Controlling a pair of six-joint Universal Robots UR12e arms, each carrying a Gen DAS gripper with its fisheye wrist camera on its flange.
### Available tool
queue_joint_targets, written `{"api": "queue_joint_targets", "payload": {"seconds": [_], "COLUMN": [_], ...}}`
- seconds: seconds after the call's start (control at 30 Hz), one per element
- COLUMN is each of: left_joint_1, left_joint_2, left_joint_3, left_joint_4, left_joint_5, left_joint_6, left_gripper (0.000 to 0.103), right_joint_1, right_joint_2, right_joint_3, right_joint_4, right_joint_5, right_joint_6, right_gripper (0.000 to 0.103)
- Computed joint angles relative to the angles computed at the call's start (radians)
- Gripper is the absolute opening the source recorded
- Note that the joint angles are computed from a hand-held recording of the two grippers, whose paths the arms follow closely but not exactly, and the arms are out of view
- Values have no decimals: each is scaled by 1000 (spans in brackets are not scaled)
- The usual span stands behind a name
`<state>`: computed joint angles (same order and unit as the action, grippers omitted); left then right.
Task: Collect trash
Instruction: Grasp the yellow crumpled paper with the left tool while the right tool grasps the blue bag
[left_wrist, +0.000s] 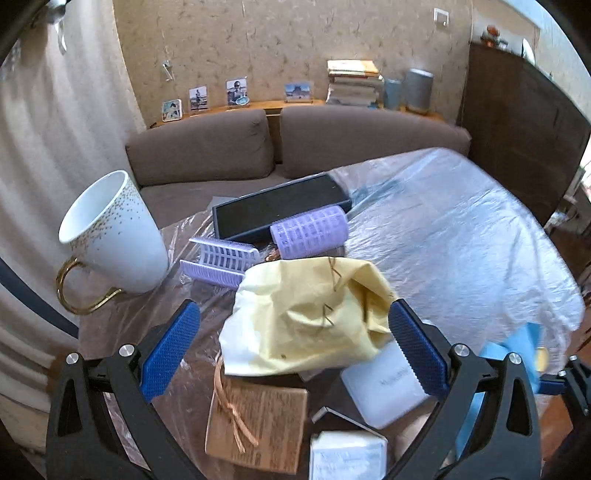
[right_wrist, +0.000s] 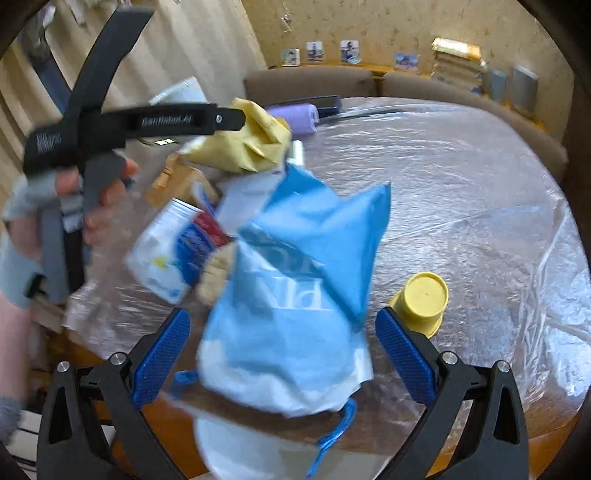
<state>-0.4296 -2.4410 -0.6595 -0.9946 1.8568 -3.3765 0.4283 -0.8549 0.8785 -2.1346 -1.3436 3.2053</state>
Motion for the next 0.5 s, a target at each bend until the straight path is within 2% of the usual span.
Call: {"api": "queue_joint_targets", "payload": {"seconds": [0.13, 0.27, 0.33, 0.4, 0.43, 0.5], "left_joint_1": [16, 35, 42, 44, 43, 43], "left_joint_2": [-34, -60, -55, -55, -54, -50], "left_joint_3": [60, 113, 101, 99, 97, 89], "left_joint_4": [-67, -147, -139, -140, -137, -132], "left_joint_5": [-74, -164, -212, -229, -228, -242], "left_joint_6": [0, -35, -54, -51, -45, -34], "left_gripper": [102, 102, 102, 101, 95, 90], "right_joint_1": [-9, -17, -18, -22, -23, -27], "right_joint_2": [18, 43, 47, 51, 59, 59], "right_joint_3": [-15, -46, -53, -61, -75, -73], "right_joint_4": [6, 13, 13, 18, 25, 15], "right_joint_5": [4, 42, 51, 65, 72, 89], "right_joint_6": [16, 17, 8, 4, 2, -1], "right_gripper": [98, 86, 79, 75, 72, 67]}}
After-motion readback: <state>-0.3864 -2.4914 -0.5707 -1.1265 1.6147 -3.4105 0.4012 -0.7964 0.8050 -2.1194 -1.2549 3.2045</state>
